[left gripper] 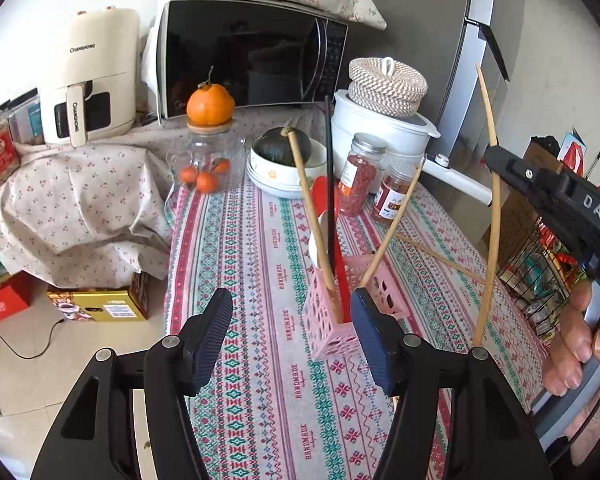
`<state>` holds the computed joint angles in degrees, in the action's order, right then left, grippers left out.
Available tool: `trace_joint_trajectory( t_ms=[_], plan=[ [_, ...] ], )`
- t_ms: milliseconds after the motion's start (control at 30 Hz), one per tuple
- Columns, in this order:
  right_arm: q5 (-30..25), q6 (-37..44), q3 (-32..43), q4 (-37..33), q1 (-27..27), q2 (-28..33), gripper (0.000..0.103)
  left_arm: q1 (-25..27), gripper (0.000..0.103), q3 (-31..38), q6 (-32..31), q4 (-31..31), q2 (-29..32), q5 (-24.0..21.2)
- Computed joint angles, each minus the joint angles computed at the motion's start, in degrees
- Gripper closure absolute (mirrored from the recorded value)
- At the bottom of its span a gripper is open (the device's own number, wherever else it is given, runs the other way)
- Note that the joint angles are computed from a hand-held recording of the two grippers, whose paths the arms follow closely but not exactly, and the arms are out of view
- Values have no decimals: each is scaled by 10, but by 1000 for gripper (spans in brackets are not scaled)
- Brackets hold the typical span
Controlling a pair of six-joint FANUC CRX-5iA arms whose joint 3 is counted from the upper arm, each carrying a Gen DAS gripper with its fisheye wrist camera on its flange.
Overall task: Organize utensils
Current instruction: 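Drop the wooden chopstick into the pink basket by opening the left tool, then drop the wooden chopstick into the pink basket by opening the right tool, then lower the right tool to the pile and grasp a black chopstick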
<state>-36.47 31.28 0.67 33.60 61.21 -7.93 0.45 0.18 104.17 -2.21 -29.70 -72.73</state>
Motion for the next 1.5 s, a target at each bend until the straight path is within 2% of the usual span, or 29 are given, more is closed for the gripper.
trace_joint_trajectory(
  t_ms=[200, 500, 600, 700, 733, 867, 1133, 1300, 1500],
  plan=[
    [3, -130, -3, 131, 3, 46, 96, 85, 39, -31, -51, 83, -22, -11],
    [-37, -241, -7, 270, 2, 107, 96, 129, 38, -47, -78, 124, -27, -14],
    [-45, -254, -11, 278, 2, 111, 96, 135, 38, -50, -82, 134, -27, -12],
    [-39, -256, -18, 262, 1, 102, 94, 131, 38, -47, -80, 131, -23, -12],
    [-37, -242, -15, 244, 1, 99, 89, 131, 37, -47, -80, 132, -21, -13],
    [-25, -183, -3, 169, -2, 81, 43, 122, 34, -43, -71, 125, -13, -18],
    [-100, -76, 39, 33, -17, 51, 20, 99, 29, -38, -54, 118, 3, -32],
    [-167, -9, 52, -35, -34, 37, 14, 85, 26, -39, -46, 117, 9, -36],
    [-222, 27, 50, -119, -62, 20, 11, 59, 19, -35, -40, 105, 18, -45]
  ],
)
